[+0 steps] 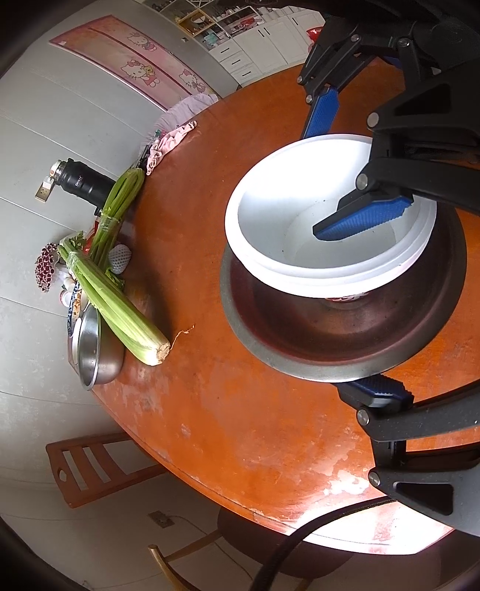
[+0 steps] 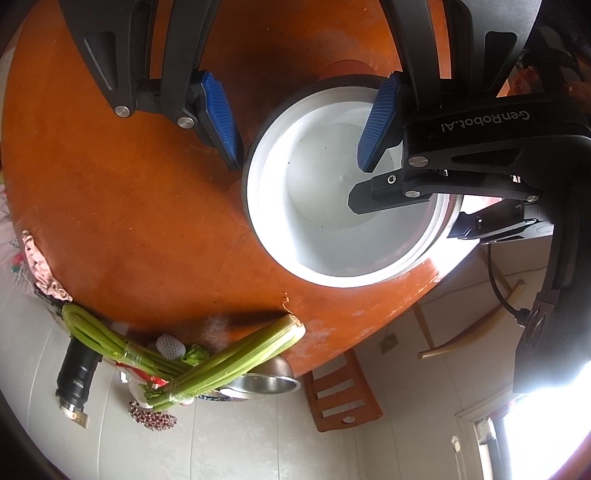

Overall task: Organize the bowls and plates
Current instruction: 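Lift and carry the nested bowl stack toward the grey pan with the left tool, then lower the bowl stack onto the grey pan with the left tool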

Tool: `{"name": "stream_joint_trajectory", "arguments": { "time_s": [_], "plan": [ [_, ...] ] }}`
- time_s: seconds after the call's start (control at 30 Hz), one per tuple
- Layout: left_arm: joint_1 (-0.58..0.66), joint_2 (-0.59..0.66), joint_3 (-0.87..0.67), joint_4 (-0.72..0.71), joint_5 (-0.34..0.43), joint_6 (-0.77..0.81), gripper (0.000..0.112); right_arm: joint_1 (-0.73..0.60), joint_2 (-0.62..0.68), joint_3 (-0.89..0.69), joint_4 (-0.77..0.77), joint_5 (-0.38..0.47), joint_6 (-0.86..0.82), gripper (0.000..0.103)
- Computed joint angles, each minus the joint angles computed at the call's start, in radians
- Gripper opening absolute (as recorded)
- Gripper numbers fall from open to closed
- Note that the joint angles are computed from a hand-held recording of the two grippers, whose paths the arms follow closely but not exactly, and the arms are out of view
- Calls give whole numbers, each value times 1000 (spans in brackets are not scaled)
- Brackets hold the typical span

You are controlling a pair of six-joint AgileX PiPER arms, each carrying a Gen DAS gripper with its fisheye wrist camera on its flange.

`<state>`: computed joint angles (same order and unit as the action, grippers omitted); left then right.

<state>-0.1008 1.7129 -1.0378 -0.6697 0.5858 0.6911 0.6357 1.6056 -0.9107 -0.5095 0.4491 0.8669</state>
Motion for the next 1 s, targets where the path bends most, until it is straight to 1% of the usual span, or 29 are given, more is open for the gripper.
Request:
{"name": "stream_joint_trajectory", "arguments": {
  "time_s": [0.67, 1.0],
  "plan": [
    [3, -30, 26, 32, -21, -18, 66, 0, 8, -5, -1, 6, 16, 67],
    [7, -56, 37, 34, -22, -21, 66, 8, -1, -4, -39, 16, 60, 67]
  ]
}}
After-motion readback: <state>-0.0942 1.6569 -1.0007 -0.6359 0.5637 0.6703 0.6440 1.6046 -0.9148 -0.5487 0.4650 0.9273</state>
